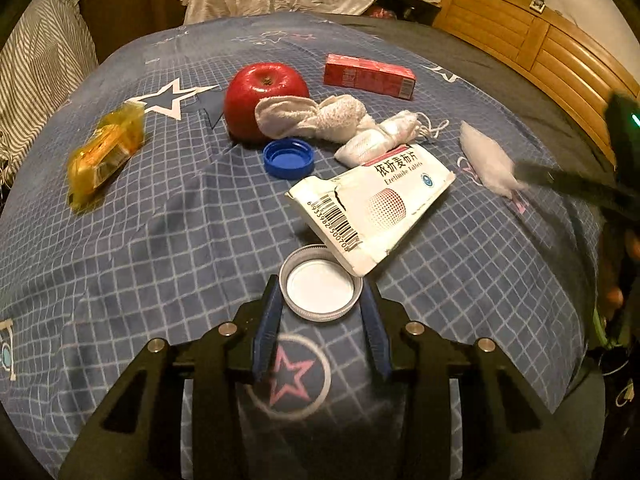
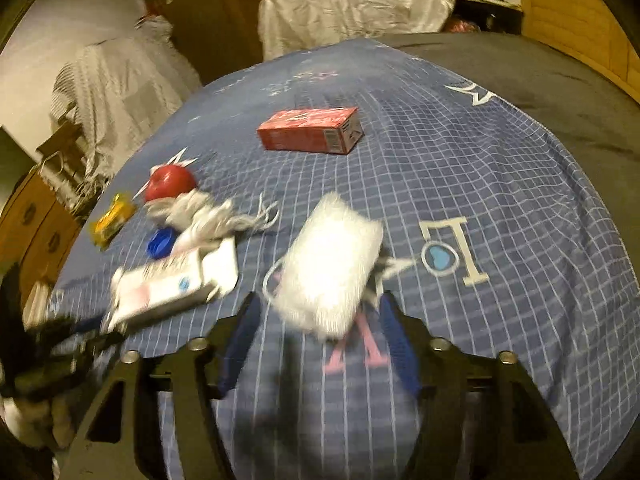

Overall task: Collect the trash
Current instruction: 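Swing both tools back over the remaining trash on the bed, then grasp the white lid with the left tool while the right tool grasps the medicine box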

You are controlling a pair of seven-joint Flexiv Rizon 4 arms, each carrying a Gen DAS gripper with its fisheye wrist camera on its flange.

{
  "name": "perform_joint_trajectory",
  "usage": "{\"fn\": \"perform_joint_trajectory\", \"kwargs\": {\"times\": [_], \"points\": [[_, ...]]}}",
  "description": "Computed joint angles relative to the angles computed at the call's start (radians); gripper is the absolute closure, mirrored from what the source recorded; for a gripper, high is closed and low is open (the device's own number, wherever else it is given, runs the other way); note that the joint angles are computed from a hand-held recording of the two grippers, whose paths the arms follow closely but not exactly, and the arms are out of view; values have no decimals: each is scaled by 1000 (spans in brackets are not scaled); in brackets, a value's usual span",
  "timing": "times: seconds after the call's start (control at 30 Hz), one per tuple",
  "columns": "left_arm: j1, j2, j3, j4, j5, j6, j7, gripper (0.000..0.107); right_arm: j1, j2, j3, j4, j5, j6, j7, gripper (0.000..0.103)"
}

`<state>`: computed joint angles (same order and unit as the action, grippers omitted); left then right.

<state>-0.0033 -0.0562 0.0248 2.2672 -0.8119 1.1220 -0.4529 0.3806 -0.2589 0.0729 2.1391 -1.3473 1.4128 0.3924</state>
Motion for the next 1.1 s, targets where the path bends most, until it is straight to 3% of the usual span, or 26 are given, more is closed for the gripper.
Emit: {"fn": "perform_joint_trajectory", "kwargs": {"times": [0.17,0.23,0.4,0.57,0.77,0.8,0.83,0.87,0.93,0.97,1.03,1.1], "points": [[14,14,5,5,-3,-36,21,68,39,-79,9,-76,196,-67,-169,32],[25,19,-9,12,-4,-30,26,68,60,-106,-12,-93,228,-65,-201,48],[31,67,8,47,13,-35,51,68,93,-80,-100,-56,22,29,-24,49],[59,108,71,86,35,-58,52,68,38,-24,-50,-7,-171,85,80,49],[76,162,175,106,-4,-214,101,68,-12,-5,53,10,-261,140,72,49],[88,157,170,110,10,-170,66,68,-12,-5,70,17,-228,127,38,49],[104,157,144,126,85,-62,32,68,-3,0,81,27,-192,100,1,49],[92,163,143,138,95,-19,53,68,5,1,83,30,-181,83,-4,49],[31,200,177,150,-30,-106,150,68,14,4,78,29,-185,71,21,49],[38,207,169,153,-35,-105,154,68,25,13,85,34,-155,39,-5,48],[89,177,112,166,29,6,97,68,48,27,91,40,-107,-22,-58,45],[86,169,124,160,-19,-23,123,68,66,51,99,51,-58,-71,-127,33]]}}
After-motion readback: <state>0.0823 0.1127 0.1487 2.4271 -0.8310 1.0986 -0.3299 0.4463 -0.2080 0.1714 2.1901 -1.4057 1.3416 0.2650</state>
